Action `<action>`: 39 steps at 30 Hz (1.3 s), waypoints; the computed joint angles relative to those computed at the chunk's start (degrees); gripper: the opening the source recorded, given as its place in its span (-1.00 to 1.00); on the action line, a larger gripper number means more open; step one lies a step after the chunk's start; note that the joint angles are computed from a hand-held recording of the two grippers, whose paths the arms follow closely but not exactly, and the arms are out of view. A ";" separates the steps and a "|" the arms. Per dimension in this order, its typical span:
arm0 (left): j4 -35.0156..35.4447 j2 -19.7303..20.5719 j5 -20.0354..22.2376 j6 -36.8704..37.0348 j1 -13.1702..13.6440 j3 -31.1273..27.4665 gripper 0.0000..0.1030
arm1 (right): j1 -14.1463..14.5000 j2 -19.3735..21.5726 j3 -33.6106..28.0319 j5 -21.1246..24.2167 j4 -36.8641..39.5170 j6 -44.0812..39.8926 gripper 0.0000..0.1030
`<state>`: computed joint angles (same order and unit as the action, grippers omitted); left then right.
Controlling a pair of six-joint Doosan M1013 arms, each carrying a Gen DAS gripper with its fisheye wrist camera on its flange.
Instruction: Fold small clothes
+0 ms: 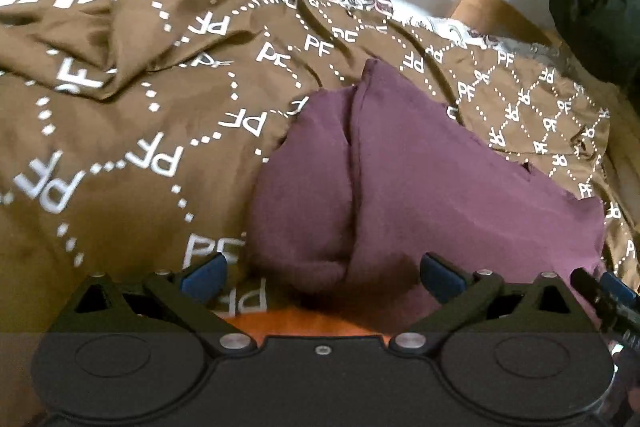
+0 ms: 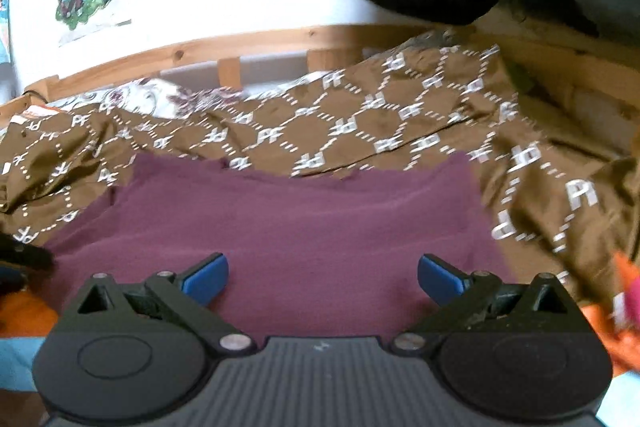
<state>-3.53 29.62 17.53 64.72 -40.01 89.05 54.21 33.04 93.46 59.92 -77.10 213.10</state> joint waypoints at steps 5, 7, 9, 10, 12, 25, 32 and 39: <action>-6.43 1.75 1.27 9.00 0.72 -1.88 0.99 | 0.31 2.87 -3.27 -1.64 0.83 -7.57 0.99; -5.46 1.84 0.81 9.09 0.55 -1.72 0.99 | 0.49 3.71 -3.63 -1.29 0.47 -8.87 0.99; -4.55 1.72 -0.32 8.89 0.39 -1.13 0.99 | 0.43 3.87 -3.19 -1.96 -0.26 -7.62 0.99; -4.69 1.66 -0.79 9.07 0.40 -0.87 0.99 | 0.36 3.82 -2.99 -2.41 -0.42 -6.57 0.99; -5.58 1.55 -1.28 9.63 0.48 -0.50 0.99 | 0.31 3.75 -2.62 -2.87 -0.89 -4.80 0.99; -18.26 1.49 -1.23 20.52 1.33 -0.30 0.81 | 0.71 4.57 -3.22 -0.84 -1.51 -4.68 0.99; -21.25 1.18 0.73 22.22 1.28 -0.83 -0.05 | 0.71 4.55 -3.18 -0.90 -1.52 -4.66 0.99; -4.27 -0.03 0.95 7.87 -0.58 -1.54 -0.59 | 0.51 3.48 -2.35 -2.76 -1.36 -4.33 0.99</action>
<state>-7.79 29.59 18.48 72.59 -40.59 87.52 54.71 36.52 91.11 57.15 -78.47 208.77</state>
